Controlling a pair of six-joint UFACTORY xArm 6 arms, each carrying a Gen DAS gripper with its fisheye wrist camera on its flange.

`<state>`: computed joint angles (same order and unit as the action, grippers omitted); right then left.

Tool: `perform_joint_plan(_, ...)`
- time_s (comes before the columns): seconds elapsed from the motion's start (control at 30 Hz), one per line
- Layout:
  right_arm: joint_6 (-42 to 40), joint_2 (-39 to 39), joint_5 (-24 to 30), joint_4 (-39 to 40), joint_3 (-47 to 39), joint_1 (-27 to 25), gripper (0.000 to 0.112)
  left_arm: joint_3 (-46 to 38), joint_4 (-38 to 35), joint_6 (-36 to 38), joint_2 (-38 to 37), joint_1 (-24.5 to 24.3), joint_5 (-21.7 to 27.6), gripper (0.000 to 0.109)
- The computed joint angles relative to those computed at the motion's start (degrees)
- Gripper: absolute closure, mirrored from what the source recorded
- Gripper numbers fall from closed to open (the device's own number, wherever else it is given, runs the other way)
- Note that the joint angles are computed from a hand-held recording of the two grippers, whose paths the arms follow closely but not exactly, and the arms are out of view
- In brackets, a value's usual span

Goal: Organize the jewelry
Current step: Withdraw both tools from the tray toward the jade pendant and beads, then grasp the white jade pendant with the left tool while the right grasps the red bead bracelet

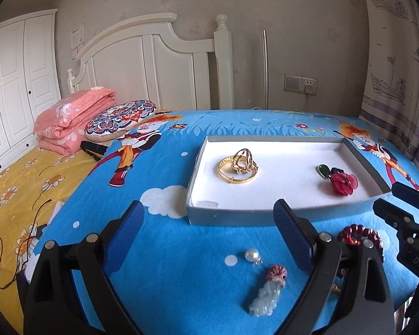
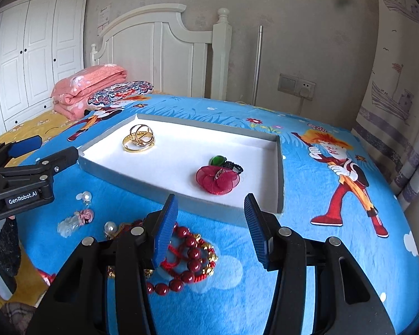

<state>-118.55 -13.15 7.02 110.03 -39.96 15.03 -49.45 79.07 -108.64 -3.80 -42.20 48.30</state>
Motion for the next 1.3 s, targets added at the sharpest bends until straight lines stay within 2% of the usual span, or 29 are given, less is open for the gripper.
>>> perform_joint_plan(0.23, -11.0, -5.2, 1.3, 8.3, 5.7, -1.5, 0.062, 3.8, 2.9, -2.9, 0.3, -3.7, -0.3, 0.018)
perform_joint_plan(0.47, -7.8, -5.9, 3.5, 6.7, 8.1, -3.9, 0.061, 6.3, 4.4, -6.4, 0.2, -3.7, -2.9, 0.018)
perform_joint_plan(0.7, -7.7, -5.7, 4.2, 7.4, 8.0, -4.6, 0.061, 4.3, 5.0, -5.2, 2.7, -4.8, -2.1, 0.018)
perform_joint_plan(0.8, -8.0, -5.4, 4.1, 7.6, 7.9, -4.5, 0.061, 3.2, 4.9, -4.3, 4.0, -4.6, -2.7, 0.023)
perform_joint_plan(0.93, -7.5, -4.7, 4.1, 7.6, 7.7, -4.8, 0.061, 2.8, 5.8, -4.8, 5.1, -4.1, -4.0, 0.032)
perform_joint_plan(1.0, -6.9, -4.4, 4.1, 7.3, 7.6, -4.9, 0.061, 3.0, 7.0, -5.4, 5.0, -4.0, -4.9, 0.048)
perform_joint_plan(1.03, -6.5, -4.3, 4.1, 7.0, 7.6, -4.9, 0.061, 2.9, 7.2, -5.5, 5.1, -4.1, -4.8, 0.067)
perform_joint_plan(1.1, -6.3, -4.3, 4.1, 6.9, 7.6, -4.9, 0.061, 2.7, 6.8, -5.3, 5.4, -4.4, -4.2, 0.089)
perform_joint_plan(1.3, -8.6, -5.1, 4.7, 8.2, 8.1, -4.7, 0.061, 4.8, 5.9, -8.3, 3.3, -4.4, -2.0, 0.089)
